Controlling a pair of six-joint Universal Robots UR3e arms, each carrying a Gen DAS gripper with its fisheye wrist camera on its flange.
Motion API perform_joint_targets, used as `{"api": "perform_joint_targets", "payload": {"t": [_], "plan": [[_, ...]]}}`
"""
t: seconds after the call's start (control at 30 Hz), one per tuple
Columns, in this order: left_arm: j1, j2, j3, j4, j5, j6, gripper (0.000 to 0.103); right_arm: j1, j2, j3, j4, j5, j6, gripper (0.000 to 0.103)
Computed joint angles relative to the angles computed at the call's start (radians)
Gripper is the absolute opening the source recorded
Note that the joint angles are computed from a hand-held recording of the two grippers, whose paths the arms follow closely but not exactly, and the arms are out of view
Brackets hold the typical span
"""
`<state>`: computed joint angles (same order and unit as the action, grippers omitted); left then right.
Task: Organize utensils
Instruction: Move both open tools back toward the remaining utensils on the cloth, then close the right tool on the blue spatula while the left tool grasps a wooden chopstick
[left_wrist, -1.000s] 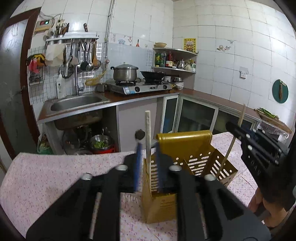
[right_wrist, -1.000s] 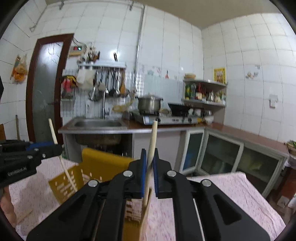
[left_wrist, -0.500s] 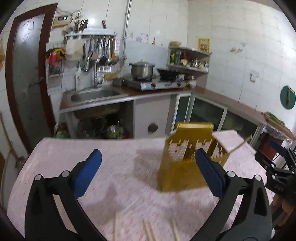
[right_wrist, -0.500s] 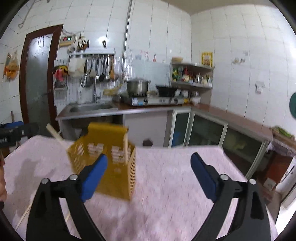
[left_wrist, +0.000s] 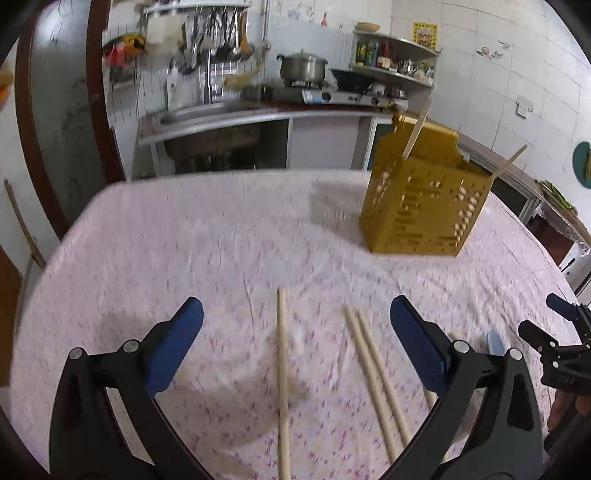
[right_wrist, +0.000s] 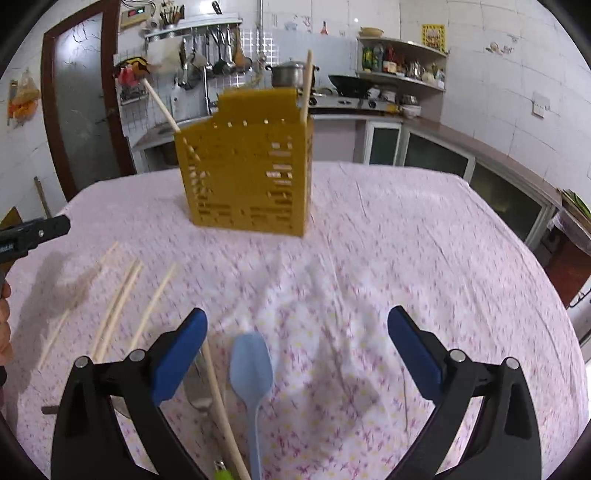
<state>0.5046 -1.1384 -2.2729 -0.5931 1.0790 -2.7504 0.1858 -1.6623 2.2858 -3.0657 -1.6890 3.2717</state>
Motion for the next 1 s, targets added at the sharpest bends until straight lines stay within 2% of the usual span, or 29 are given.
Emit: {"api": "perform_joint_targets", "payload": {"t": [0.1,0.17,0.3,0.37,0.43,0.5,0.63,0.7,0.9,1.0], "plan": [[0.015,-0.041,-0.016,-0.003,0.004,0.010,0.098,-0.009,0.015,0.012,0.017,0.009,0.015,0.093],[0.006,-0.063,-0.027,0.018,0.019,0.002,0.098,-0.017,0.017,0.017,0.032,0.035,0.010,0.081],[-0.010,-0.113,-0.034,0.052,0.046,-0.007,0.096,-0.010,0.056,0.008,0.037,0.051,0.009,0.073],[-0.017,-0.130,-0.034,0.061,0.060,-0.004,0.091,0.004,0.083,-0.003,0.040,0.041,0.011,0.066],[-0.037,-0.168,-0.020,0.084,0.091,-0.013,0.090,0.001,0.083,-0.005,0.046,0.052,0.016,0.065],[-0.050,-0.201,-0.001,0.082,0.096,-0.018,0.083,0.002,0.084,-0.011,0.061,0.049,0.020,0.064],[-0.065,-0.247,0.027,0.058,0.108,-0.013,0.071,-0.019,0.067,-0.025,0.120,0.091,0.023,0.053],[-0.071,-0.257,0.043,0.020,0.110,-0.007,0.062,-0.029,0.062,-0.045,0.163,0.115,0.014,0.050],[-0.095,-0.278,0.072,-0.006,0.114,-0.008,0.048,-0.002,0.088,-0.119,0.244,0.129,-0.012,0.036],[-0.133,-0.315,0.105,0.004,0.150,-0.019,0.045,-0.004,0.093,-0.147,0.281,0.145,-0.026,0.031]]}}
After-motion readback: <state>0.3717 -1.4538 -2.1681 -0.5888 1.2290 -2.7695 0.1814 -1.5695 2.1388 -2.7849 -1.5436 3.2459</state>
